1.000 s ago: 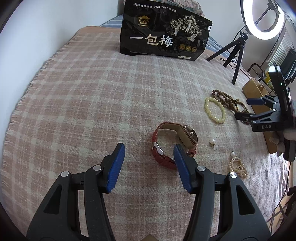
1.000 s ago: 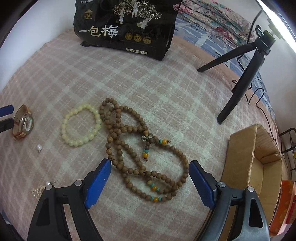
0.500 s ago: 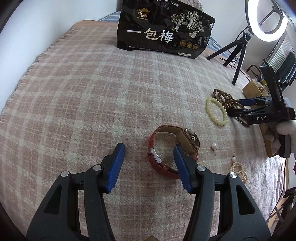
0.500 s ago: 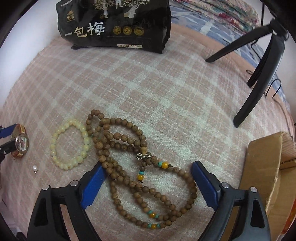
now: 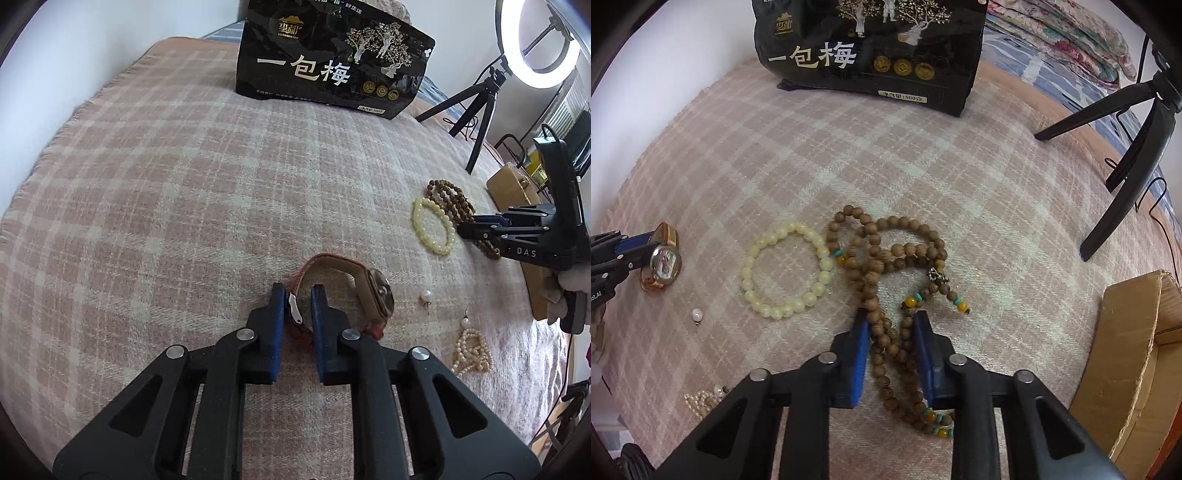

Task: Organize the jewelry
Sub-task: 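Close left tool on red-strap watch while right tool grasps brown wooden bead strand, then lift and carry watch and bead strand over the cardboard box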

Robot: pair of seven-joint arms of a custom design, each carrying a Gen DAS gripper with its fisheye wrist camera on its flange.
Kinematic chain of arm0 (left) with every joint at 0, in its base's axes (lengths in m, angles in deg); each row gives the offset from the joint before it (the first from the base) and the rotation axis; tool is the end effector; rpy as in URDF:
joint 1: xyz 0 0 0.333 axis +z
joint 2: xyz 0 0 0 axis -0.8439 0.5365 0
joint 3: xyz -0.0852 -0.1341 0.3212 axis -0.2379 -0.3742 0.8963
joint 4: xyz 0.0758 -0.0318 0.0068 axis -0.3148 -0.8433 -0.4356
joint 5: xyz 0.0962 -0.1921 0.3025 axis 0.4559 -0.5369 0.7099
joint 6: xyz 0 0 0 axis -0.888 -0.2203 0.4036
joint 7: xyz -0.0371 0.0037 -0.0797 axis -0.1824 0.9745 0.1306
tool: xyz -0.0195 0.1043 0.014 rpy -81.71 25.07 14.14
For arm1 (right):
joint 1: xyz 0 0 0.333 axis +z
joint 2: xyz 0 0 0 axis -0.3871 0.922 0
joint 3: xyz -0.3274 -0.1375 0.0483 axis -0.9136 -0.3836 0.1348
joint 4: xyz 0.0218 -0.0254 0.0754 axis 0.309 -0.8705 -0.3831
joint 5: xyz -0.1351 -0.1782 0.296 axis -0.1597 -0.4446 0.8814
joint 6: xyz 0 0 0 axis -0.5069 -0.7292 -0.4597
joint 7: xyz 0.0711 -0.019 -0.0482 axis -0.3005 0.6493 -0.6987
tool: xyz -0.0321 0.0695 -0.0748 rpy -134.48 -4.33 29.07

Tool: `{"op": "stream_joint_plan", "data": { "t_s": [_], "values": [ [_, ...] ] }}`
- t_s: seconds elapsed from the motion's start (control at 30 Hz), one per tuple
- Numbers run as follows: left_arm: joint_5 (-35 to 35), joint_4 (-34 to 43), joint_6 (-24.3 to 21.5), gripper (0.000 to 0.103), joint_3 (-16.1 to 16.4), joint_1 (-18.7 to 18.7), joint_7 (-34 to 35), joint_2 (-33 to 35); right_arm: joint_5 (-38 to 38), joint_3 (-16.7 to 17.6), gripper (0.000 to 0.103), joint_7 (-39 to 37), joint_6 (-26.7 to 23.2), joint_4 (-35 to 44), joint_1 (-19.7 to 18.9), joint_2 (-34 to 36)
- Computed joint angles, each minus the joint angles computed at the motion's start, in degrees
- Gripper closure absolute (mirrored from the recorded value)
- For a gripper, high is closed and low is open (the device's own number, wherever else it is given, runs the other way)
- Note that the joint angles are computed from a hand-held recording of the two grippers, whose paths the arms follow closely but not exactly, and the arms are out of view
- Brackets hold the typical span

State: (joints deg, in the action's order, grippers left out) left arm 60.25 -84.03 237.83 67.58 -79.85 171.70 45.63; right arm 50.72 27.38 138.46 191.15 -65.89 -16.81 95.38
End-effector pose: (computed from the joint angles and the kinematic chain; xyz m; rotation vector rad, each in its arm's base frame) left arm 0.5075 -0.3096 0.3452 -1.8255 2.2679 -0.8404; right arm 0.5505 0.1003 0.3464 -2.3200 1.7315 -0.2631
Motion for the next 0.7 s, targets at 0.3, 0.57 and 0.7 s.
{"op": "stream_joint_plan", "data": {
  "t_s": [0.3, 0.57, 0.7],
  "values": [
    [1.4, -1.4, 0.4, 0.096, 3.4, -3.4, -2.8, -1.6, 5.3, 1.1, 0.092, -1.6, 2.0, -4.6, -0.4, -4.2],
    [5.9, -3.7, 1.2, 0.096, 7.9, -7.7, -7.3, -4.8, 14.6, 0.7, 0.092, -7.0, 4.5, -8.8, 0.7, -10.4],
    [8.1, -5.1, 1.7, 0.096, 9.2, -8.9, -9.8, -6.7, 16.5, -1.1, 0.092, -8.3, 4.4, -9.3, 2.9, -12.9]
  ]
}}
